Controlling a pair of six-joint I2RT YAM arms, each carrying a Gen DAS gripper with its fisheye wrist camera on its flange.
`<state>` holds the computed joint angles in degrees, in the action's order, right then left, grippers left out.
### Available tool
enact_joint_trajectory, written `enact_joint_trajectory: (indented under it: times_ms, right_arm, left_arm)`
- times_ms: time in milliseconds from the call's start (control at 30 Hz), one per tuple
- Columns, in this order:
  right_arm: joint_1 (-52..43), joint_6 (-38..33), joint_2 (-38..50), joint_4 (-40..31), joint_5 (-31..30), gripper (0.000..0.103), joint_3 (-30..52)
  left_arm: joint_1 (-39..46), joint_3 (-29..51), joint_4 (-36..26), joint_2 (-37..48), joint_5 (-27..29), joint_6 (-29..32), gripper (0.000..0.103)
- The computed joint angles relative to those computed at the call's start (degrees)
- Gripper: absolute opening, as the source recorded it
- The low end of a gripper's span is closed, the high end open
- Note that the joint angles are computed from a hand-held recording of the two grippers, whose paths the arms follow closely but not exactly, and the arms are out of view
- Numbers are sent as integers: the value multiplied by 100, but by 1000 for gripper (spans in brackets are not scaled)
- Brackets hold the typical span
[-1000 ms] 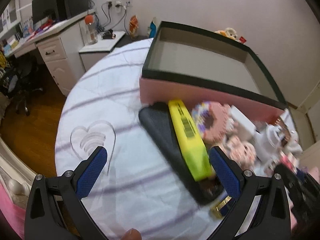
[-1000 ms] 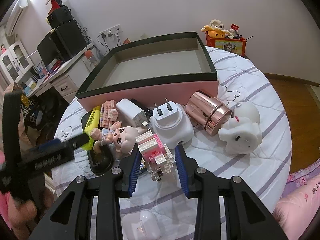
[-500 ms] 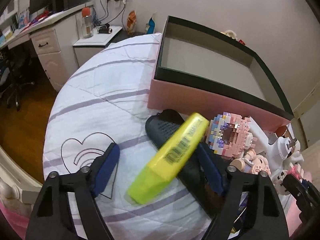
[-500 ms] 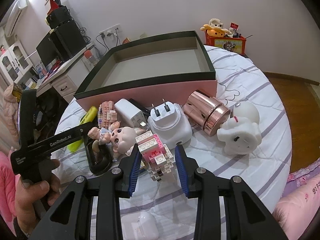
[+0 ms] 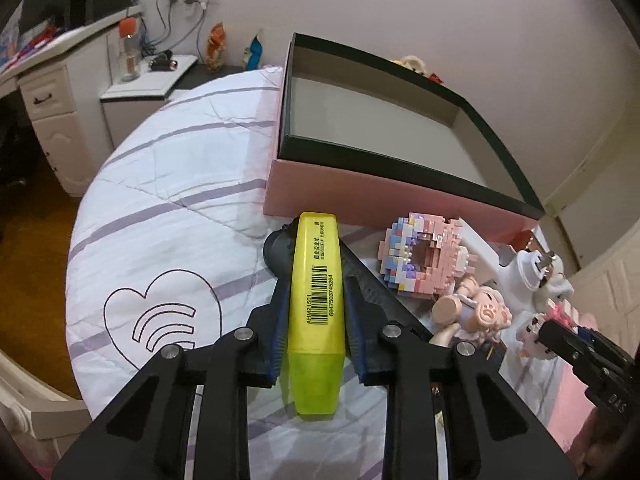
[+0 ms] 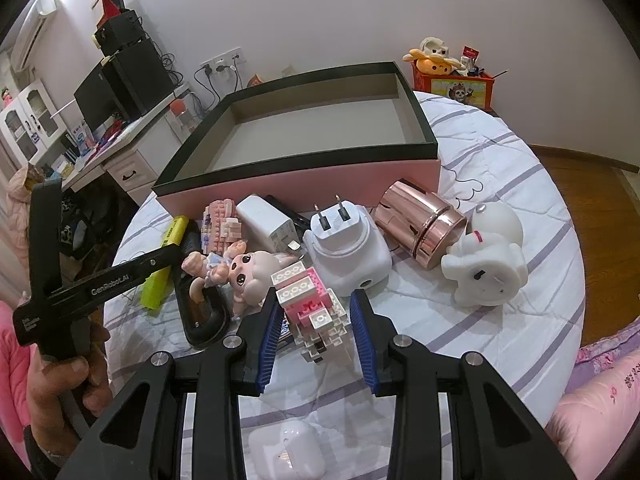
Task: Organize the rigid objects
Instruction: 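Lift both held items into the pink box and open both grippers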
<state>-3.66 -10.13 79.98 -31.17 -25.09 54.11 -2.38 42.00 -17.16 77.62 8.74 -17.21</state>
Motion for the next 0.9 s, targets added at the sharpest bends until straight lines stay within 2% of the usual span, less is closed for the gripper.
enact_joint_trajectory:
  times_ms: [300, 567, 733, 833, 900]
  right_arm:
    - [76, 9, -105, -34, 32, 35, -24]
    - [58, -60, -146, -164, -26, 35, 153]
    - [66, -175, 36, -432, -229, 35, 774]
    - [133, -220, 445, -648, -376, 35, 1594]
    - [262, -196, 673, -629, -221, 35, 2020]
  left_arm:
    - [-230, -50, -92, -225, -277, -15, 26]
    - [-313, 110, -582, -788, -405, 41, 26]
    - [-478, 764, -1070, -1026, -461, 191, 26]
    - [-537, 1466, -1211, -702, -567, 338, 26]
    - [-526, 1929, -1232, -364, -565, 405, 26]
